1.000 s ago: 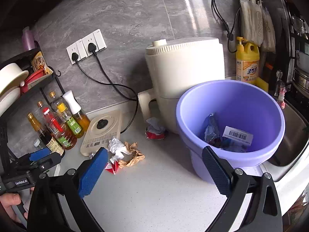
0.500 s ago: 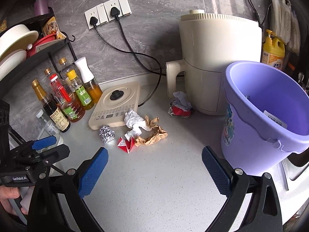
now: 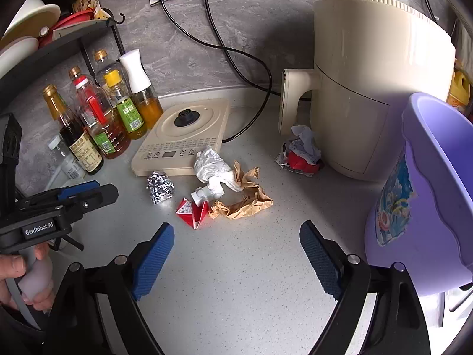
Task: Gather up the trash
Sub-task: 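Grasp the foil ball with the left gripper while the right grasps the brown paper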
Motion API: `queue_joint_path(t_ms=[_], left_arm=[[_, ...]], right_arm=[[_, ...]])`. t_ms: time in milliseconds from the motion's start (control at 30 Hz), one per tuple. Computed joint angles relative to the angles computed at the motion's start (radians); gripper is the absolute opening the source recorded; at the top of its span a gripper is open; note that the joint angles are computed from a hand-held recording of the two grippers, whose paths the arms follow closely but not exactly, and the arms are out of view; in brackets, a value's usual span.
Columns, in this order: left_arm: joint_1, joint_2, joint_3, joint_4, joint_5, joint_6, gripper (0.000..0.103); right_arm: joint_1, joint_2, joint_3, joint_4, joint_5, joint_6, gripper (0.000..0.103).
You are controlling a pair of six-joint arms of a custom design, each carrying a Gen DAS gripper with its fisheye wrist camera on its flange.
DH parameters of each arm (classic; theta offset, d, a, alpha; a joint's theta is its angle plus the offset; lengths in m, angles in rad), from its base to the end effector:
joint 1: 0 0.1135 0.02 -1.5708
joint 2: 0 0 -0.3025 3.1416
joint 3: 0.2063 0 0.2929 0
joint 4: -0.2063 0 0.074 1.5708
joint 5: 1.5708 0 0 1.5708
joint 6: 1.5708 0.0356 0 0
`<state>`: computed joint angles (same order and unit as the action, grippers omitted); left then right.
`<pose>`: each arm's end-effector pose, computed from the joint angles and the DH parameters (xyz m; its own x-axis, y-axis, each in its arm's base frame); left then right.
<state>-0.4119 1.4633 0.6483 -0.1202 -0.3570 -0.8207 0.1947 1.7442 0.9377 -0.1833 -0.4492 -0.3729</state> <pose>0.2722 -0.1053 0.1604 -0.6381 -0.4693 -0.6104 -0.4134 0.8776 -0.2426 0.3621 0.0872 0.1574 -0.6151 -0.4558 -0.6434 -0.6788 0.7212 0.1381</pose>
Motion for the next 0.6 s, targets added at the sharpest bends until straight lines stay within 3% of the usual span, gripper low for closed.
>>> queue_joint_path(t_ms=[133, 600], left_arm=[[0.054, 0.064, 0.016, 0.054, 0.05, 0.025, 0.061], [0.154, 0.24, 0.08, 0.109, 0.139, 0.058, 0.06]], right_arm=[[0.029, 0.108, 0.103, -0.072, 0.035, -0.014, 0.078], [0.117, 0.309, 0.267, -0.079, 0.156, -0.104, 0.084]])
